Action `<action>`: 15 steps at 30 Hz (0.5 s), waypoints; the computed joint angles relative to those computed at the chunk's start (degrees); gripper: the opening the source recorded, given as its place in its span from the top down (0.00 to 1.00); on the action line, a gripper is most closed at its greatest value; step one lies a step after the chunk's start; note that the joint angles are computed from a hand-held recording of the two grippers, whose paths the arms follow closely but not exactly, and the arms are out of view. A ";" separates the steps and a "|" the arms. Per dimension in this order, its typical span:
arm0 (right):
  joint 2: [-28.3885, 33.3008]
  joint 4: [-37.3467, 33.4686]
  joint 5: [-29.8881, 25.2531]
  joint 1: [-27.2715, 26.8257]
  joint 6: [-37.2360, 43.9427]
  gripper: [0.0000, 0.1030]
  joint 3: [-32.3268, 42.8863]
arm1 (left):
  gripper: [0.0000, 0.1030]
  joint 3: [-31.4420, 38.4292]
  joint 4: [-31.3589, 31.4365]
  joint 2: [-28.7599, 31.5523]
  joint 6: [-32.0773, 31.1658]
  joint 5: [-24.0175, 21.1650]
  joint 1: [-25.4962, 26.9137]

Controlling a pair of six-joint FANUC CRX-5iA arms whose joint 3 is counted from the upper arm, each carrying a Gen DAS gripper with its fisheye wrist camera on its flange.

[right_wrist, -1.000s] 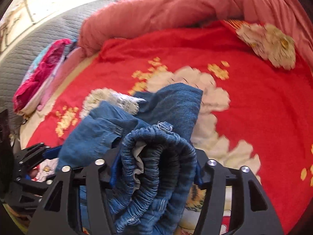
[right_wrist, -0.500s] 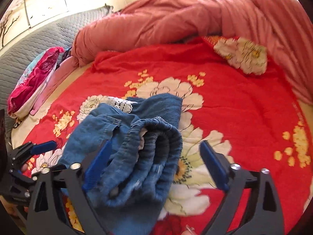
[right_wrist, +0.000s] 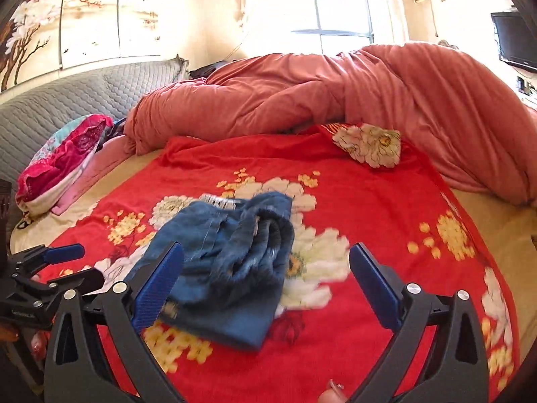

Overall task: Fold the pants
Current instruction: 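Open both tools and withdraw them from the folded pants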

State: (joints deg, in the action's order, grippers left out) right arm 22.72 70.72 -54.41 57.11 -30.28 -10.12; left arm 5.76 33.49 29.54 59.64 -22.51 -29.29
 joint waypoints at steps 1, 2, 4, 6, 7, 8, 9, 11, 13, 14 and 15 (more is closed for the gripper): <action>-0.06 -0.61 -0.26 0.48 -0.25 0.05 -0.05 | 0.09 -1.30 0.43 -0.64 -0.70 0.34 -0.18; -0.12 -1.68 -0.73 1.37 -0.95 0.05 -0.23 | 0.09 -2.04 0.33 -1.02 -0.82 0.50 -0.25; -0.15 -4.33 -0.94 2.59 -0.87 0.05 -0.23 | 0.09 -3.40 -0.45 -1.63 -0.10 1.00 -0.36; 0.48 -7.52 -2.13 3.74 -0.12 0.05 0.74 | 0.09 -4.32 -0.60 -1.80 0.30 1.16 -0.41; 0.72 -8.95 -1.90 3.97 0.36 0.05 1.06 | 0.09 -4.26 -1.21 -1.55 1.10 0.54 -0.28; 1.03 -10.76 -1.47 3.96 1.39 0.05 1.55 | 0.09 -3.92 -2.14 -1.25 2.13 -0.02 -0.22; 1.55 -12.39 -1.85 4.01 2.63 0.05 2.46 | 0.09 -3.48 -3.11 -0.92 3.13 -0.63 -0.11; 2.24 -13.75 -2.95 4.12 3.74 0.05 3.54 | 0.09 -1.99 -5.90 -0.02 6.06 -1.87 0.05; 2.11 -13.44 -2.54 4.05 3.08 0.05 3.15 | 0.09 -2.23 -4.95 0.19 5.47 -1.84 0.23; 2.13 -13.64 -2.52 4.01 3.17 0.05 3.15 | 0.09 -2.36 -4.76 0.22 5.48 -1.80 0.29; 2.13 -13.82 -2.46 3.91 3.29 0.05 3.13 | 0.09 -2.36 -4.68 0.28 5.53 -1.76 0.36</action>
